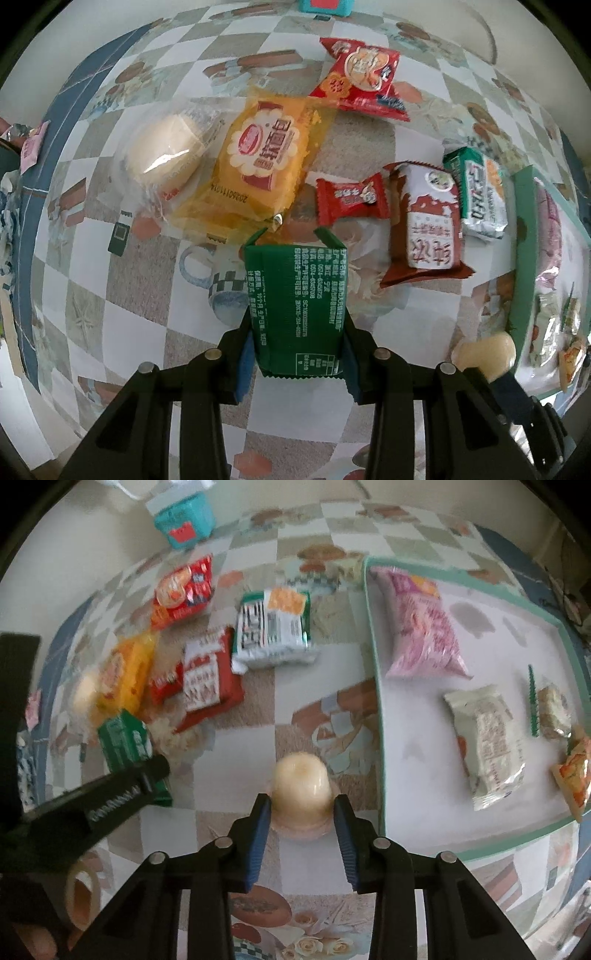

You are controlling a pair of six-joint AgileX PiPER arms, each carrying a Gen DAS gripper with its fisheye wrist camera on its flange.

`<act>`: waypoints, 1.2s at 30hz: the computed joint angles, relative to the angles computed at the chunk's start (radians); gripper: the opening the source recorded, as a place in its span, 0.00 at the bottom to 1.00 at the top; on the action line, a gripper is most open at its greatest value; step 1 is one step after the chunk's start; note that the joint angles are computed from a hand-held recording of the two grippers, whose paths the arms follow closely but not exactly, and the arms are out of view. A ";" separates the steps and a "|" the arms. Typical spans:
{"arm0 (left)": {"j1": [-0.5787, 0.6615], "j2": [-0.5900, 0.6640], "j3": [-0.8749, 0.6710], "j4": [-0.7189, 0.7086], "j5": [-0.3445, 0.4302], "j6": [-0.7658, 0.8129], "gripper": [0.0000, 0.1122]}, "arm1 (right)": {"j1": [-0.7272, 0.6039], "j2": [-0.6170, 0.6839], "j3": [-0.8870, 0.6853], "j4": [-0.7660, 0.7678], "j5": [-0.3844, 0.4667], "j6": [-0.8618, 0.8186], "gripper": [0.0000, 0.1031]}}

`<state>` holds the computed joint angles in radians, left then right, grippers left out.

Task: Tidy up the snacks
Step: 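Carry the green packet and bun over the tray and open both tools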

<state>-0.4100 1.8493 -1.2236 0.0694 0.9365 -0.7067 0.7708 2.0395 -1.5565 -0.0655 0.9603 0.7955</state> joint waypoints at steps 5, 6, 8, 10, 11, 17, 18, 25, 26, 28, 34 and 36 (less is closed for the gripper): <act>0.003 -0.059 -0.004 0.020 0.012 -0.006 0.37 | -0.008 -0.022 -0.025 -0.016 0.004 -0.017 0.28; 0.000 -0.067 -0.007 0.042 0.022 -0.023 0.37 | -0.008 -0.017 -0.018 -0.009 -0.006 -0.023 0.28; 0.003 -0.076 -0.012 0.045 0.032 -0.028 0.37 | -0.018 -0.005 -0.018 0.017 -0.006 -0.047 0.29; 0.003 -0.075 -0.019 0.052 0.042 -0.033 0.37 | -0.024 0.002 -0.009 0.025 -0.005 -0.043 0.29; 0.004 -0.071 -0.021 0.054 0.044 -0.032 0.37 | -0.029 -0.002 -0.001 0.037 -0.013 -0.047 0.30; 0.018 -0.043 -0.011 0.028 0.036 -0.011 0.37 | -0.044 0.006 0.029 0.057 -0.054 -0.059 0.35; 0.021 -0.040 -0.012 0.024 0.033 -0.005 0.37 | -0.043 0.022 0.014 0.055 -0.048 -0.054 0.36; 0.040 -0.011 -0.002 0.010 0.000 0.021 0.37 | -0.037 0.048 -0.008 0.024 -0.041 -0.053 0.36; 0.035 -0.005 0.010 0.011 -0.017 0.013 0.37 | -0.035 0.052 -0.015 0.020 -0.041 -0.051 0.36; 0.036 -0.009 0.011 0.012 -0.020 0.016 0.37 | -0.036 0.056 -0.027 0.023 -0.034 -0.051 0.35; 0.030 -0.047 0.013 0.043 -0.013 -0.008 0.37 | -0.032 0.029 -0.051 0.017 -0.033 -0.047 0.35; 0.033 -0.067 0.009 0.048 -0.006 -0.012 0.37 | -0.038 0.005 -0.043 0.023 -0.036 -0.047 0.35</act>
